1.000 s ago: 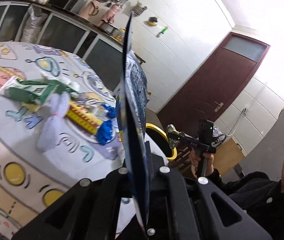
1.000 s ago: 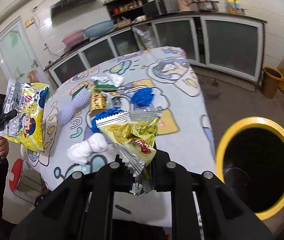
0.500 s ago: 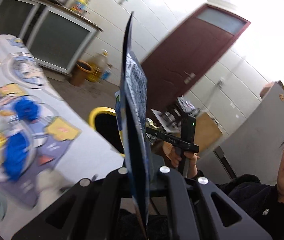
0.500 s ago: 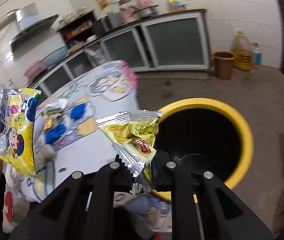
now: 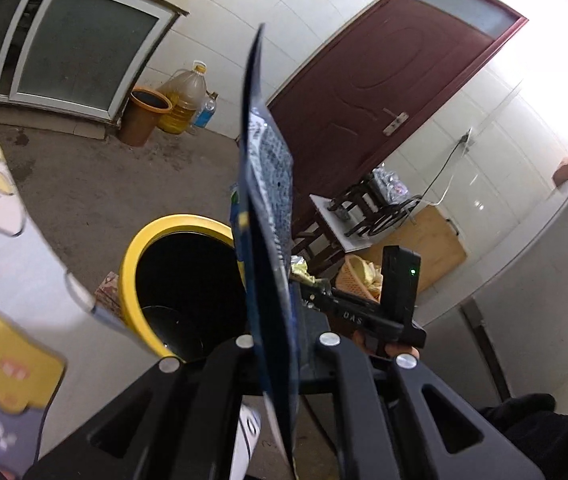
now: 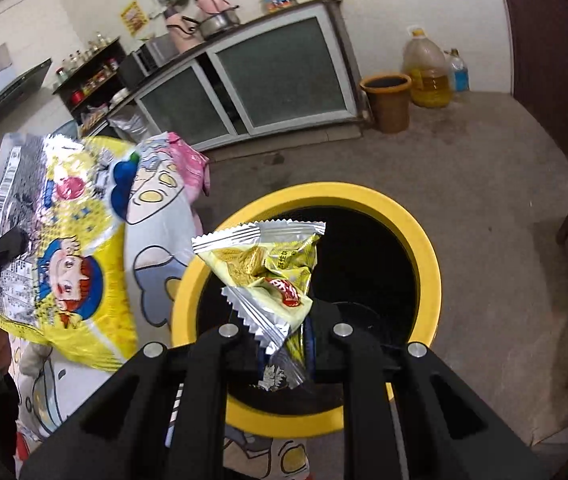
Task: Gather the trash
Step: 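Carry both packets to the yellow-rimmed bin and open both tools to drop them, then grasp the white mesh net with the left tool while the right tool grasps the white cloth bundle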
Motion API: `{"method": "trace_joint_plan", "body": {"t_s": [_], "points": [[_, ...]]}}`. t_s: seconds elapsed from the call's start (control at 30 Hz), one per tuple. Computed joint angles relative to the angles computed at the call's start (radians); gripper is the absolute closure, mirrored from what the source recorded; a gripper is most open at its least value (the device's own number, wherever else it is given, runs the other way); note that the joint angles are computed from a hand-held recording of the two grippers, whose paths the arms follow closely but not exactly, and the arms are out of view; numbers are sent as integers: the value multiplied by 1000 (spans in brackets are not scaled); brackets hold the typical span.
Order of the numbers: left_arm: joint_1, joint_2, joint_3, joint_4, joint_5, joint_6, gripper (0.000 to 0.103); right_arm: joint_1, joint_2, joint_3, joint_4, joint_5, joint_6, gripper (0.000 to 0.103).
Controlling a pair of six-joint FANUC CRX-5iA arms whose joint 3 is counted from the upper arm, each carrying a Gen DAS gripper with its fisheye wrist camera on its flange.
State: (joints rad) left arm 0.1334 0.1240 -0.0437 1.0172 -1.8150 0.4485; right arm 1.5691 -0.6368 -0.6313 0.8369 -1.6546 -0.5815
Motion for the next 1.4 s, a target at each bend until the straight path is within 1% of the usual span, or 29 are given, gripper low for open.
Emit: {"method": "trace_joint_plan", "body": {"t_s": [0.1,0.23,0.33,0.47,0.6,0.63,0.67,0.7,0.73,0.77,0.8,0.83,0.87,0.9,1.0,1.13,1.2,1.23,1.33,1.4], "points": [[-48,1,1,-25,61,15,101,-28,-12,-19,-11,28,-13,89],[-92,11,8,-46,111,58,101,-37,-30,-38,-23,26,-38,88],[-125,-4,-2,-87,177,90,101,-51,-44,-49,-37,37,-48,87],[-158,-4,-22,-105,220,134,101,-97,-39,-45,-48,69,-20,87],[-183,-3,-29,-118,247,147,101,-120,-24,-32,-59,78,-8,86],[-188,-2,-29,-119,253,154,101,-124,-22,-28,-61,78,-6,81],[-186,-1,-30,-120,255,157,99,-126,-21,-27,-62,73,-11,76],[-189,1,-31,-115,258,170,84,-125,-19,-26,-60,65,-22,61],[-190,-5,-37,-110,268,176,72,-117,-22,-29,-52,53,-46,44],[-185,-24,-55,-104,302,179,47,-103,-30,-35,-46,40,-67,41],[-185,-40,-68,-102,334,184,33,-96,-34,-36,-47,28,-79,41],[-177,-54,-77,-102,345,189,28,-95,-35,-32,-52,20,-79,41],[-172,-60,-83,-96,353,197,21,-86,-35,-28,-58,0,-85,41],[-160,-69,-97,-78,357,209,17,-77,-36,-26,-60,-13,-94,41],[-130,-88,-110,-63,376,207,13,-23,-42,-23,-60,-50,-127,41],[-80,-136,-130,-61,419,185,12,23,-28,-11,-50,-79,-140,41],[-47,-173,-146,-57,448,162,12,54,-1,-1,-23,-98,-142,41],[-30,-184,-148,-52,448,153,12,63,14,9,-15,-110,-137,41],[46,-216,-152,-26,423,125,12,73,83,51,20,-130,-85,41],[102,-235,-146,-16,419,108,12,53,137,89,45,-123,-22,41]]}}
